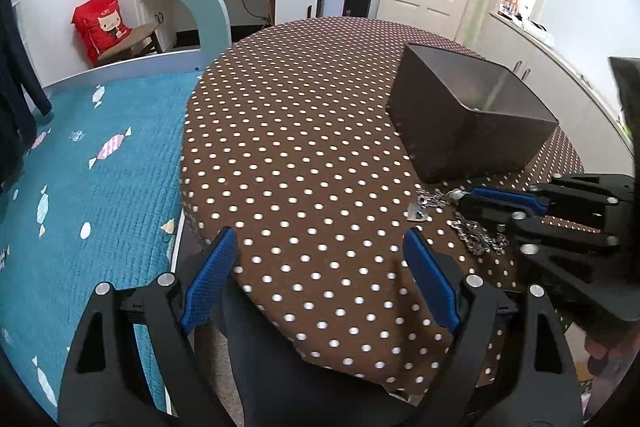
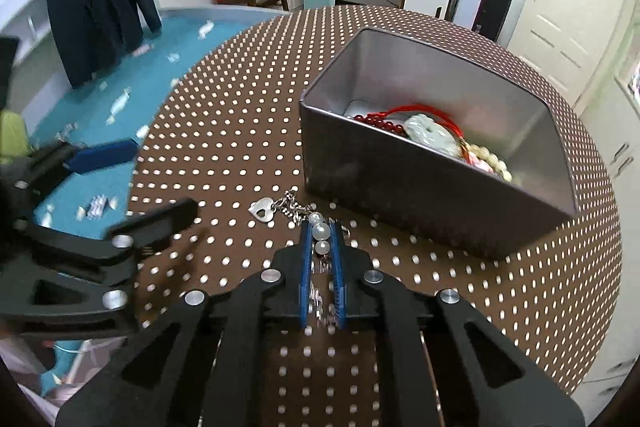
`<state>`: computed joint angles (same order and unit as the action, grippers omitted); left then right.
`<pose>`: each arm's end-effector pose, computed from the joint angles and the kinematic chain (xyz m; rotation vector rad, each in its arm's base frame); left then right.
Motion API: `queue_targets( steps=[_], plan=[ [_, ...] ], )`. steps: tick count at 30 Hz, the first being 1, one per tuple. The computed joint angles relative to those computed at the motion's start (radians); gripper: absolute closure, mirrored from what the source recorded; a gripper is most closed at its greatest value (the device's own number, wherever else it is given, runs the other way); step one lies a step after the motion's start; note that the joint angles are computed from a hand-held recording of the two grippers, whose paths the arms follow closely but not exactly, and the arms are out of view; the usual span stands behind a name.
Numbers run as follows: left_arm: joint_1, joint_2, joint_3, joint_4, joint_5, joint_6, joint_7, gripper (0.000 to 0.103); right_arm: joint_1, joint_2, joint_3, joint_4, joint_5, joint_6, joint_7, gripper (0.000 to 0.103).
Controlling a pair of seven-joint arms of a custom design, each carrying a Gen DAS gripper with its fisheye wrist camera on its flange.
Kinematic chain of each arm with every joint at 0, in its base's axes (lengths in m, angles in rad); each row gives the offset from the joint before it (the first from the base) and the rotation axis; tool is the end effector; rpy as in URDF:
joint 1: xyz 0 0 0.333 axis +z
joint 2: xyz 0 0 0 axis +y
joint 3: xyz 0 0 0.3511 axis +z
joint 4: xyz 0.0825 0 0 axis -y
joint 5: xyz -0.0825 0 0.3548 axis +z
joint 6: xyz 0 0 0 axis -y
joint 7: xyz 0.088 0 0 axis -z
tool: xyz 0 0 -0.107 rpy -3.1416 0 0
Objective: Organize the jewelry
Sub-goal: 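Grasp the silver pearl chain with the right tool while the left tool grasps silver chain pieces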
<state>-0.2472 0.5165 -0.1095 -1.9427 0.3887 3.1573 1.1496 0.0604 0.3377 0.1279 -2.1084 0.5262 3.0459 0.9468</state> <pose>0.6142 -0.2542 0.3481 -1.5921 2.1420 -0.8497 0.6071 0.0700 0.3719 -2.0711 1.5550 -0.4722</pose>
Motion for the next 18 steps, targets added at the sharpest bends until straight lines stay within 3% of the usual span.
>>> queue_targets(
  steps=[2,6,8,10,13,18],
  plan=[
    [-0.012,0.004,0.000,0.011,0.007,-0.006,0.005,0.018,-0.118,-0.037,0.120,-0.036,0.139,0.024,-0.101,0.095],
    [0.006,0.034,-0.051,0.061,-0.005,-0.054,0.027,0.014,-0.285,-0.110,0.260,-0.067,0.485,-0.001,-0.357,0.095],
    [0.015,0.046,-0.080,0.086,-0.012,-0.078,0.051,0.014,-0.308,-0.139,0.271,-0.077,0.607,0.003,-0.452,0.095],
    [-0.014,0.049,-0.062,0.095,-0.003,-0.074,0.051,0.014,-0.298,-0.155,0.246,-0.088,0.645,0.010,-0.469,0.095],
    [-0.004,0.066,-0.102,0.117,-0.019,-0.096,0.075,0.014,-0.287,-0.171,0.208,-0.103,0.710,0.000,-0.498,0.095],
    [-0.093,0.081,-0.025,0.157,0.010,-0.132,0.035,0.014,-0.272,-0.197,0.153,-0.117,0.840,-0.063,-0.601,0.095]
  ],
)
